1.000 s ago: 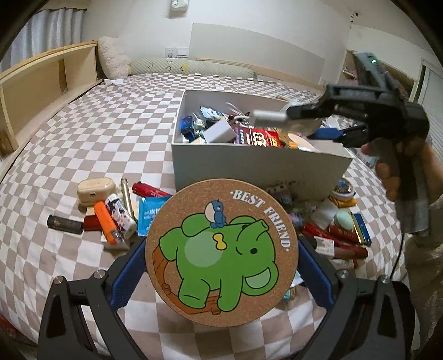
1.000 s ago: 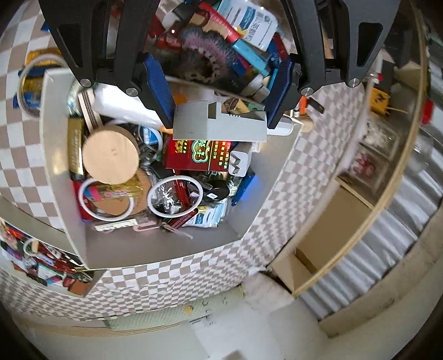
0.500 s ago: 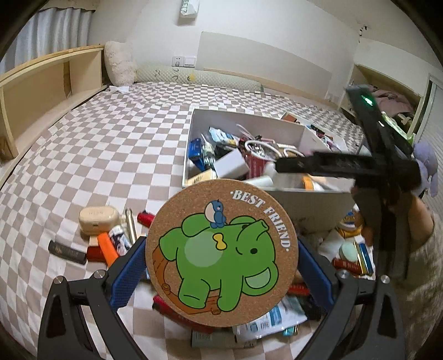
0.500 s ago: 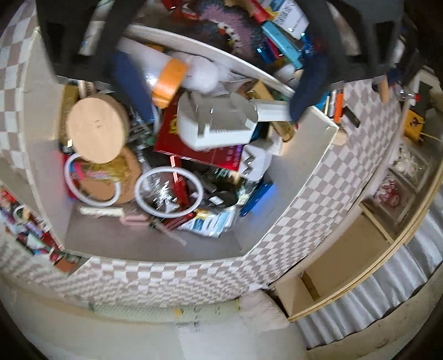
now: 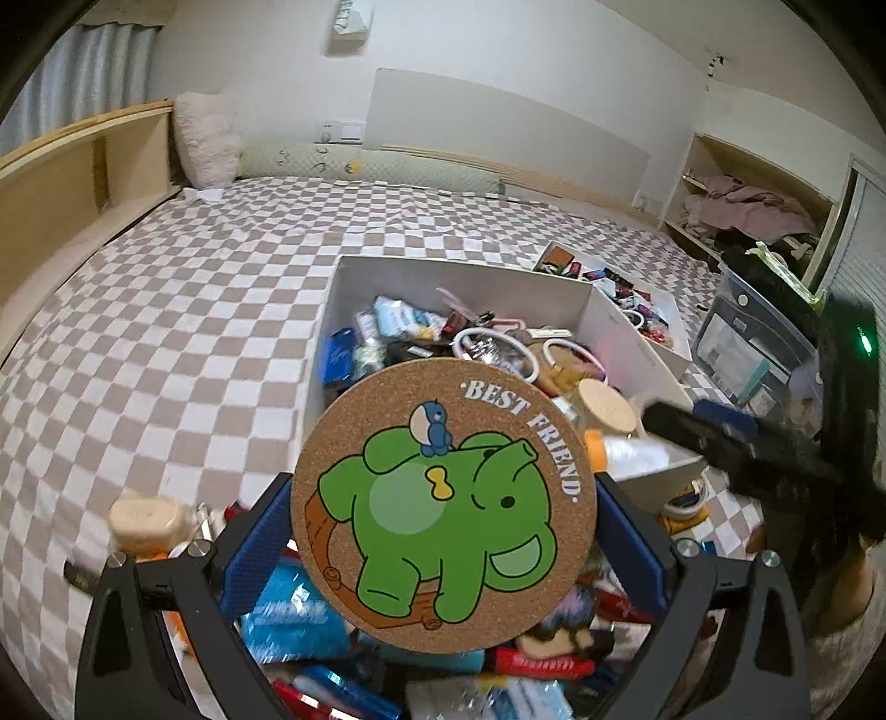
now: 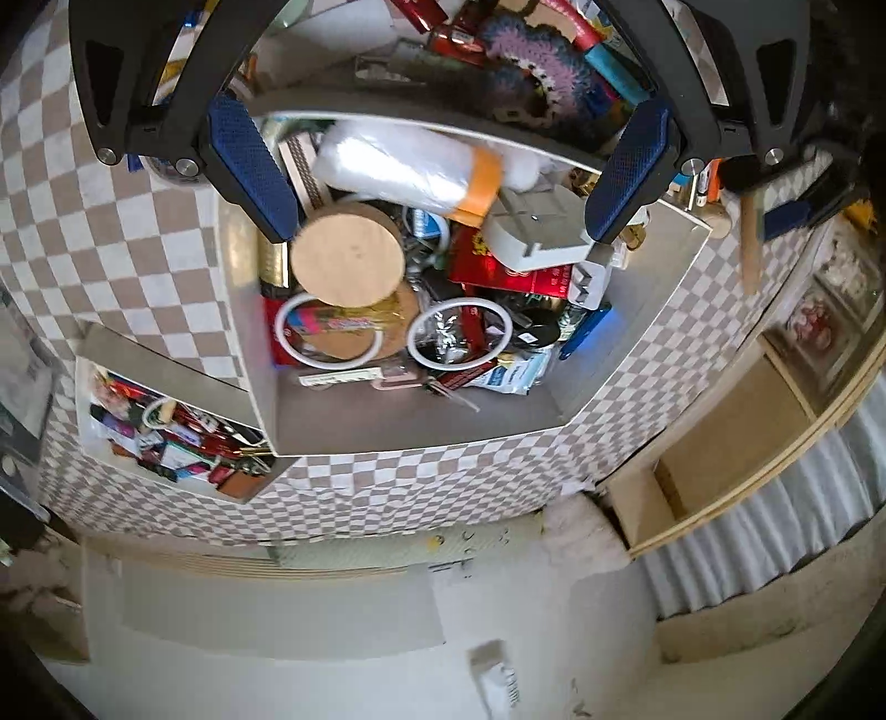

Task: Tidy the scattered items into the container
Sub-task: 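Lift the white holder over the white box with the right gripper while the left gripper lifts the coaster, then lower the cork coaster into the white box and open the left gripper while the right gripper releases the holder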

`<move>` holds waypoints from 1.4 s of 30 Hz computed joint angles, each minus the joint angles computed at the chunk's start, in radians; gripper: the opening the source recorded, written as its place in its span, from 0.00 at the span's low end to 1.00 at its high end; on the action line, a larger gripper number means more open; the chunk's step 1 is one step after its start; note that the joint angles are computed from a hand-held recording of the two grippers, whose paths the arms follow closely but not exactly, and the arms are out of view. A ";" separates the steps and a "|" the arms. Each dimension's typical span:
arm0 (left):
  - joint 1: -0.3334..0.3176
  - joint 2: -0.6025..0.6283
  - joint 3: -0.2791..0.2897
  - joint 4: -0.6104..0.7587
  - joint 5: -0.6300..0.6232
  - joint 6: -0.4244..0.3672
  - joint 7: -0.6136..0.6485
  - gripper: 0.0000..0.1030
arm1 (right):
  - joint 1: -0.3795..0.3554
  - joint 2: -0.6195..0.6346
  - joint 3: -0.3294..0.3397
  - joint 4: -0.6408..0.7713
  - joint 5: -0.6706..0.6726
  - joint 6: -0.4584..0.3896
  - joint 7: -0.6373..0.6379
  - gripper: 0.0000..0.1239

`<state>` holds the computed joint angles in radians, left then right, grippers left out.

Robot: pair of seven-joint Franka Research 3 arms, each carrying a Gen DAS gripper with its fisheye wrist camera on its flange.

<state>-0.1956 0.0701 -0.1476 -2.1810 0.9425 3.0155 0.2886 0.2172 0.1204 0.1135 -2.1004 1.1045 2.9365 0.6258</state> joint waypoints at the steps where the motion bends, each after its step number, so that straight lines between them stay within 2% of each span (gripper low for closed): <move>1: 0.004 0.016 -0.006 0.017 -0.037 0.001 0.038 0.98 | -0.004 -0.005 0.005 -0.007 0.035 0.012 -0.030 0.83; 4: 0.026 0.067 -0.038 0.069 -0.228 0.000 0.228 0.98 | -0.007 -0.019 0.012 -0.021 0.156 0.034 -0.135 0.83; 6: 0.041 0.097 -0.066 0.099 -0.359 -0.007 0.359 0.98 | -0.003 -0.022 0.004 -0.027 0.173 0.030 -0.151 0.83; 8: 0.043 0.131 -0.079 0.146 -0.436 -0.028 0.446 0.98 | -0.001 -0.023 -0.003 -0.032 0.179 0.025 -0.164 0.83; 13: 0.025 0.249 -0.077 0.336 -0.570 -0.151 0.597 0.98 | -0.002 -0.029 -0.012 -0.040 0.242 0.008 -0.225 0.83; 20: 0.011 0.452 -0.084 0.665 -0.715 -0.382 0.759 0.98 | 0.001 -0.036 -0.026 -0.047 0.294 -0.022 -0.287 0.83; 26: -0.030 0.616 -0.065 0.916 -0.779 -0.559 0.793 0.98 | -0.009 -0.040 -0.039 -0.047 0.344 -0.067 -0.342 0.83; 33: -0.073 0.753 -0.025 1.136 -0.783 -0.699 0.768 0.98 | -0.016 -0.052 -0.050 -0.051 0.388 -0.102 -0.377 0.83; 36: -0.066 0.754 -0.021 1.130 -0.788 -0.690 0.752 1.00 | -0.018 -0.059 -0.054 -0.057 0.406 -0.116 -0.392 0.83; 42: -0.044 0.672 -0.036 0.992 -0.794 -0.607 0.761 1.00 | -0.018 -0.058 -0.059 -0.054 0.423 -0.130 -0.402 0.83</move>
<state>-0.2395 0.7425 -0.1831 -1.1891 0.1488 2.4086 1.0496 0.1992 0.0626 0.0545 -2.1544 1.5270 2.8065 0.2234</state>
